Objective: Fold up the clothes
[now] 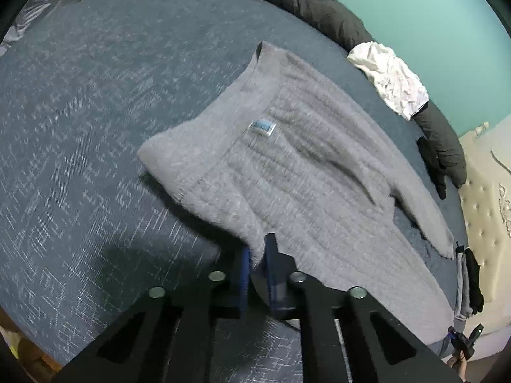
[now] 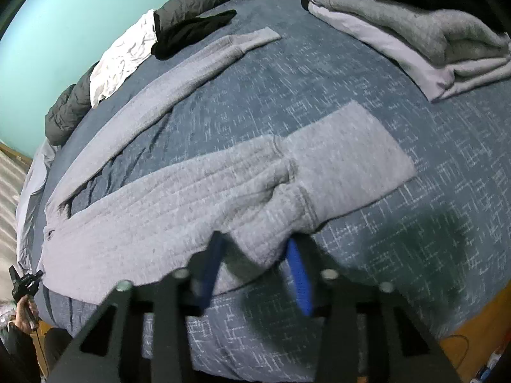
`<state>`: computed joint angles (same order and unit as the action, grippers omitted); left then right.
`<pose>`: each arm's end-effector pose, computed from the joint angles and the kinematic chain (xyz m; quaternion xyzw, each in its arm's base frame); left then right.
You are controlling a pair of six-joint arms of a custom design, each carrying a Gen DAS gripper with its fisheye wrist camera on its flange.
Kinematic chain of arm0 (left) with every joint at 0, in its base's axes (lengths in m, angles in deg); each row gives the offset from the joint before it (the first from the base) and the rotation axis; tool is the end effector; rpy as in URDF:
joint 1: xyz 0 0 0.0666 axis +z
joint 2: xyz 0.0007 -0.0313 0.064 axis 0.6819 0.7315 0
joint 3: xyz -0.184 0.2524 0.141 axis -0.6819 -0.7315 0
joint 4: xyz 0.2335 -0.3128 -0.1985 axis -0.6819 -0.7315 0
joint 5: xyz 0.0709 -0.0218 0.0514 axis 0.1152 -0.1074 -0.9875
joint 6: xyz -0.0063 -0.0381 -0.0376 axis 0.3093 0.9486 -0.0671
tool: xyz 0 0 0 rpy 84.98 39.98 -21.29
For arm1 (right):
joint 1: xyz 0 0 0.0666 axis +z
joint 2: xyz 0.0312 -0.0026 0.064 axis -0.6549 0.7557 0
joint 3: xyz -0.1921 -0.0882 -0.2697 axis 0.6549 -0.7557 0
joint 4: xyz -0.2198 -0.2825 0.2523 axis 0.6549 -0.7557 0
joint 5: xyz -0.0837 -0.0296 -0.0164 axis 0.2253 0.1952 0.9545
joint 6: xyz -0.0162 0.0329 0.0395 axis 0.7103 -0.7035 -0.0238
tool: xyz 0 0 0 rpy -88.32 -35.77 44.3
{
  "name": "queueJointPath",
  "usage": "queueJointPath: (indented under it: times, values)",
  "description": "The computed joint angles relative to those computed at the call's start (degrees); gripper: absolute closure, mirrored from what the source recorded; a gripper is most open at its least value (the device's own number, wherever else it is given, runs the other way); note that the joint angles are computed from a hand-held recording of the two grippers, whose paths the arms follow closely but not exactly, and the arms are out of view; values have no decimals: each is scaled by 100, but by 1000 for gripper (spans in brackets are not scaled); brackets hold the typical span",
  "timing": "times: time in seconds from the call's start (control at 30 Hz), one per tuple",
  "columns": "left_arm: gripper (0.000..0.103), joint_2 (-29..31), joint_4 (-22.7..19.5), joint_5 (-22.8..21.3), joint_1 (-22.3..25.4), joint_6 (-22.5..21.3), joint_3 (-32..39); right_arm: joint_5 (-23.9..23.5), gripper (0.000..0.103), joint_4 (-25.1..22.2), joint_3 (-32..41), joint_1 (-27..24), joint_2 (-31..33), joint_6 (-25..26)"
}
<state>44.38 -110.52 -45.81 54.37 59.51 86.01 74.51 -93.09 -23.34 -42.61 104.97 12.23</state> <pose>0.3691 0.0621 0.4595 -0.1984 0.9324 -0.1734 0.2474 0.2858 -0.0021 0.4222 0.1939 0.9392 0.1432 0.2446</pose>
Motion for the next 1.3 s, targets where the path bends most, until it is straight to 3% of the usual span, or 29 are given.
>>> queueJointPath:
  times: [0.07, 0.17, 0.37, 0.7, 0.93, 1.3]
  values:
    - [98, 42, 20, 5, -28, -47, 134, -48, 90, 30, 48, -61, 18, 4]
    - [99, 117, 54, 18, -68, -106, 346, -130, 96, 62, 205, -109, 137, 43]
    - [99, 644, 62, -25, -175, -15, 1121, -169, 97, 214, 823, -67, 689, 87]
    - [100, 2033, 12, -243, -448, 96, 2986, -18, 97, 282, 2682, -149, 2387, 135]
    - [100, 3022, 6, -476, -576, 219, 3973, 94, 98, 181, 3787, -284, 3525, 142]
    - [100, 4381, -158, -449, -623, 351, 5560, 430, 98, -368, 5505, -203, 5171, 56]
